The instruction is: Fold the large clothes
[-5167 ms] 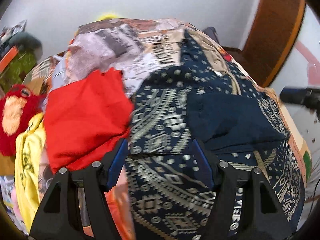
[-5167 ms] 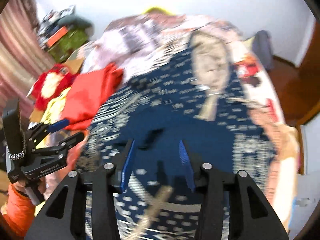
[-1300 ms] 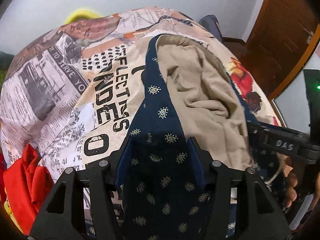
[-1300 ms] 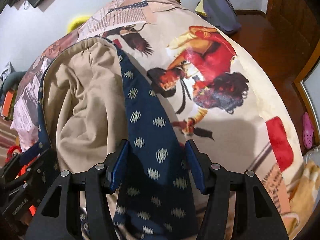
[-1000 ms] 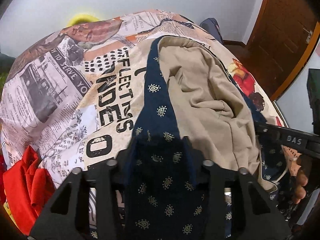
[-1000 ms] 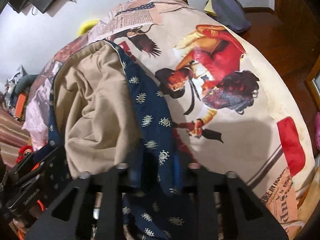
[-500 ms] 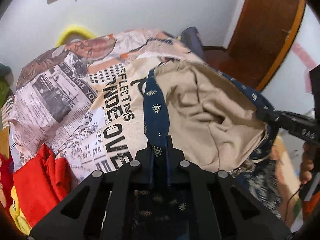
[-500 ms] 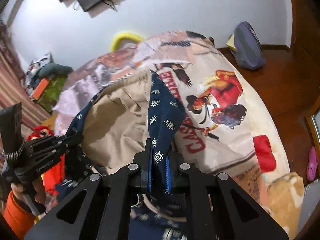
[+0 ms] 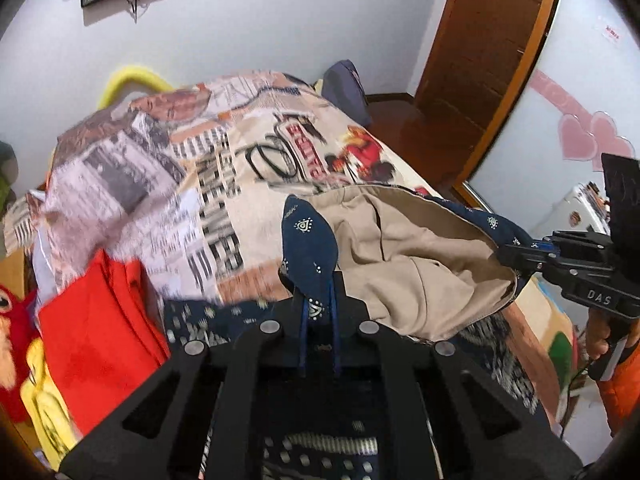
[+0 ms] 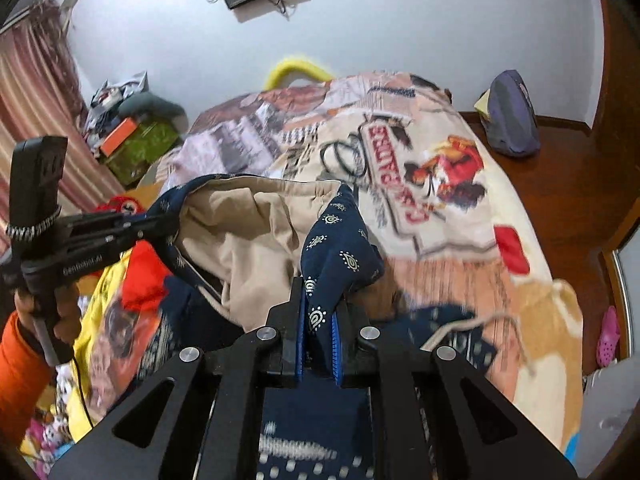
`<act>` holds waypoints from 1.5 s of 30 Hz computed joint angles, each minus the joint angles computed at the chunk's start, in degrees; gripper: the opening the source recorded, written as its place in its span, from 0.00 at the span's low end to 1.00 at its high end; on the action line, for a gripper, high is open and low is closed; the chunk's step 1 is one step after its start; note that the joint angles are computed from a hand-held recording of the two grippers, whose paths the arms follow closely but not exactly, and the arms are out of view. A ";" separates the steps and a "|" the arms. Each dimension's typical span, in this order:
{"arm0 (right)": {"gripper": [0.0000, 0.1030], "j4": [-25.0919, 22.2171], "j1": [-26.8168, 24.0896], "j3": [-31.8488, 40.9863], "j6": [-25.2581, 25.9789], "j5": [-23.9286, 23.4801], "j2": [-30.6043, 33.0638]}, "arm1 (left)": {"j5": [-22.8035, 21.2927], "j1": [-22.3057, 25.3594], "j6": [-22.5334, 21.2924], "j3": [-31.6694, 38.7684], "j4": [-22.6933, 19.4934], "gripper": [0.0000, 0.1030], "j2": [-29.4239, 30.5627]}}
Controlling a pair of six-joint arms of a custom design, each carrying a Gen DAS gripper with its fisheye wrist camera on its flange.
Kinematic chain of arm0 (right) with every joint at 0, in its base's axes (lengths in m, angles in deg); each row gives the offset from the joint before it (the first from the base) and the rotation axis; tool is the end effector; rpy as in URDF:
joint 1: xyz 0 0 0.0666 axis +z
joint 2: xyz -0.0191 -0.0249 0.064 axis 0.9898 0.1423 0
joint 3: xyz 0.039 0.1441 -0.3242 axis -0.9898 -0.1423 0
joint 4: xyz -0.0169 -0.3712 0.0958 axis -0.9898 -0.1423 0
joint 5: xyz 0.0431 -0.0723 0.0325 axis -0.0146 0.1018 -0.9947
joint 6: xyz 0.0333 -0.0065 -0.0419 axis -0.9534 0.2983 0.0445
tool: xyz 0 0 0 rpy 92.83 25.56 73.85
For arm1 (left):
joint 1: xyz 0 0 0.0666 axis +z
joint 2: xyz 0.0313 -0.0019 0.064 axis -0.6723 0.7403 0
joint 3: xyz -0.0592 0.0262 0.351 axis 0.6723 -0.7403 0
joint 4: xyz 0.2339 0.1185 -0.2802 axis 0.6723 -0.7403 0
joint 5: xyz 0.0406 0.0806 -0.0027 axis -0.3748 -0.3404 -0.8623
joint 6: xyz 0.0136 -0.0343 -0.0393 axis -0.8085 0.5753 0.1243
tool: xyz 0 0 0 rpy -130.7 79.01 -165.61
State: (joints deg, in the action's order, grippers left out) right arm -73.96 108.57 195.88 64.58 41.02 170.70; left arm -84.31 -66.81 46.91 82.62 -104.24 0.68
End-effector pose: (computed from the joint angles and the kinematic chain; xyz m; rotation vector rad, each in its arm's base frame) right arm 0.4010 0.2173 0.6276 -0.8629 2.3867 0.6620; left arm 0.3465 -0.1531 0.6059 -0.0857 2.4847 -0.1879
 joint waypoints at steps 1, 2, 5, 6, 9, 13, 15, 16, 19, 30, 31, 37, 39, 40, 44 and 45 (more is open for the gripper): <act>0.09 0.42 0.06 -2.07 0.49 0.59 -1.37 | 0.23 -0.53 0.80 -1.57 -0.04 0.08 -1.18; 0.09 0.90 0.24 -4.43 1.05 1.59 -2.77 | 0.12 -1.07 1.40 -2.89 0.00 0.08 -2.18; 0.09 0.75 -0.13 -9.42 1.09 2.05 -5.38 | -0.17 -2.40 3.03 -7.77 0.32 0.08 -5.28; 0.09 0.78 -0.26 -11.22 0.99 2.29 -6.19 | 0.28 -2.68 3.67 -9.54 0.44 0.08 -6.25; 0.09 1.03 -0.24 -16.14 1.21 3.02 -8.77 | 0.54 -3.39 4.90 -14.32 0.81 0.07 -8.67; 0.09 1.76 0.22 -22.58 1.31 4.54 -11.77 | -0.12 -4.32 6.05 -20.06 0.87 0.08 -10.85; 0.09 2.79 0.36 -25.38 0.84 5.88 -13.25 | -1.50 -5.14 6.23 -22.19 0.64 0.08 -11.35; 0.09 3.14 0.37 -26.23 0.48 6.49 -13.51 | -2.29 -5.63 6.39 -23.38 0.50 0.08 -11.54; 0.10 4.53 0.01 -28.82 -0.96 7.39 -14.08 | -3.11 -6.25 6.37 -25.72 1.01 0.08 -11.96; 0.20 3.85 -0.67 -26.57 -3.78 7.45 -13.72 | -4.12 -6.34 4.89 -21.17 0.26 0.32 -10.73; 0.24 4.07 -0.45 -25.84 -3.41 8.05 -13.71 | -4.55 -6.31 4.84 -20.36 0.35 0.34 -10.56; 0.38 7.37 0.89 -22.20 -3.37 9.46 -12.65 | -4.95 -4.05 1.87 -15.10 1.54 0.39 -7.28; 0.38 7.64 0.96 -20.55 -3.72 8.52 -11.37 | -4.06 -2.94 0.75 -13.44 1.84 0.40 -5.73; 0.38 7.76 1.10 -19.44 -4.06 8.19 -10.41 | -3.42 -2.27 0.07 -12.62 2.23 0.40 -4.82; 0.38 7.92 1.60 -16.78 -4.22 8.14 -7.53 | -1.33 -0.04 -1.45 -10.37 3.36 0.40 -1.56; 0.38 7.87 1.81 -16.19 -4.19 8.47 -6.68 | -1.03 0.54 -1.51 -10.01 3.53 0.40 -0.84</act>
State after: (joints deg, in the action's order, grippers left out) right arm -66.08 110.38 179.69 60.39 49.49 164.01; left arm -85.34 -66.27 45.40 72.61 -100.71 -0.17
